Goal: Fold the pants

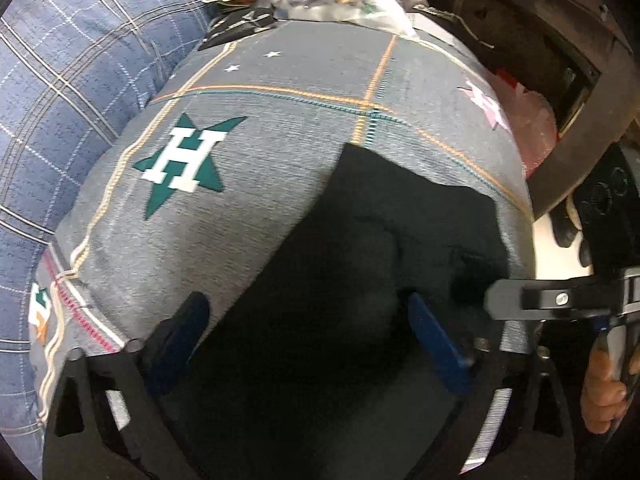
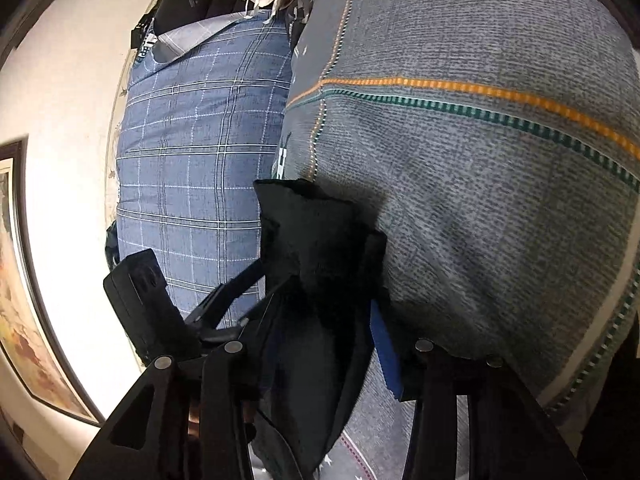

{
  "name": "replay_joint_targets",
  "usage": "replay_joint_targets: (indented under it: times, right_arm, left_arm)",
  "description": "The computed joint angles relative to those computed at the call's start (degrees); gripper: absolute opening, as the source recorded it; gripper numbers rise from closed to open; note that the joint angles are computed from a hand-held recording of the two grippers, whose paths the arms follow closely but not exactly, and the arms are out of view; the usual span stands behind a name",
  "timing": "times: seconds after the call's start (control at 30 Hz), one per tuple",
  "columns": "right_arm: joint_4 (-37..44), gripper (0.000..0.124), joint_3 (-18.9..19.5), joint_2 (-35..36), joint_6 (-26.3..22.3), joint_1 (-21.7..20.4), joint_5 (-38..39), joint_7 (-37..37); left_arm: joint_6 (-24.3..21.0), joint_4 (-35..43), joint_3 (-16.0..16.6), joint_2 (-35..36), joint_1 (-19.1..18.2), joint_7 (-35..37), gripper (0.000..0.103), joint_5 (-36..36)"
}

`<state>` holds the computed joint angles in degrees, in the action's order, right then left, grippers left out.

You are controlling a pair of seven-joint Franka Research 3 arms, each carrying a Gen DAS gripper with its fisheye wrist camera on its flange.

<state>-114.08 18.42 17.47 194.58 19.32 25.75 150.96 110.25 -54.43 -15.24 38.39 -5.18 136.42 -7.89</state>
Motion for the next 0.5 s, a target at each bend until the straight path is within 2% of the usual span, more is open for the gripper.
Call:
replay_joint_targets:
  times: [0.03, 0.1, 0.13, 0.17, 0.2, 0.23, 0.27, 0.3, 0.33, 0.4, 0.43, 0.5]
  right_arm:
    - [0.45, 0.044, -0.31, 0.35, 0.03, 0.26, -0.25, -0.33]
    - [1.45, 0.042, -1.32, 1.01, -0.03, 1.22, -0.21, -0.97]
    - [1.72, 0.035, -2.33, 1.06, -0.35, 2.13, 0.05, -1.58]
    - [2.05, 0.024, -4.97, 0.85, -1.28, 4.61, 0.95, -2.17]
    - [2.53, 0.019, -7.02, 0.78, -2.39, 6.56, 2.27, -3.26]
    - [2.47, 0.015, -7.07, 0.79, -2.66, 6.64, 2.66, -3.48]
    - [2.45, 0.014, -5.12, 1.05, -2.12, 4.89, 2.55, -3.71]
    - [2.44, 0.013, -4.82, 1.04, -1.94, 4.67, 2.62, -4.15]
    - [2.51, 0.011, -6.53, 0.82, -2.26, 6.25, 2.91, -4.83]
    - [3.51, 0.010, -14.98, 0.40, -4.00, 14.19, 4.20, -7.24]
    - [3.85, 0.009, -18.02, 0.35, -4.35, 17.06, 4.54, -7.96]
    - [4.27, 0.009, -21.88, 0.23, -4.30, 20.82, 4.66, -9.53]
  left_arm:
    - [-0.31, -0.08, 0.03, -0.04, -0.12, -0.10, 0.081, 0.13]
    - [0.26, -1.26, 0.07, -0.66, -0.14, -0.12, 0.076, 0.28]
    - [0.63, -1.88, -0.17, -1.00, 0.15, 0.14, 0.068, -0.18]
    - [0.93, -2.32, -0.31, -1.30, 0.45, 0.25, 0.064, -0.61]
    - [1.36, -2.49, -0.21, -1.43, 0.54, -0.10, 0.056, -0.75]
    - [1.11, -1.70, -0.06, -1.00, 0.57, -0.99, 0.052, -0.92]
    - [0.59, -0.49, 0.06, -0.32, 0.55, -2.07, 0.045, -1.11]
    - [0.01, 0.73, 0.08, 0.39, 0.66, -3.15, 0.038, -1.47]
    - [0.03, 1.18, 0.13, 0.72, 0.78, -4.05, 0.032, -1.70]
    - [-0.09, 1.93, 0.08, 1.24, 1.13, -6.10, 0.028, -2.41]
    - [0.29, 1.34, -0.05, 0.94, 1.41, -6.63, 0.027, -2.80]
    - [1.90, -1.13, -0.34, -0.39, 1.88, -6.64, 0.024, -3.33]
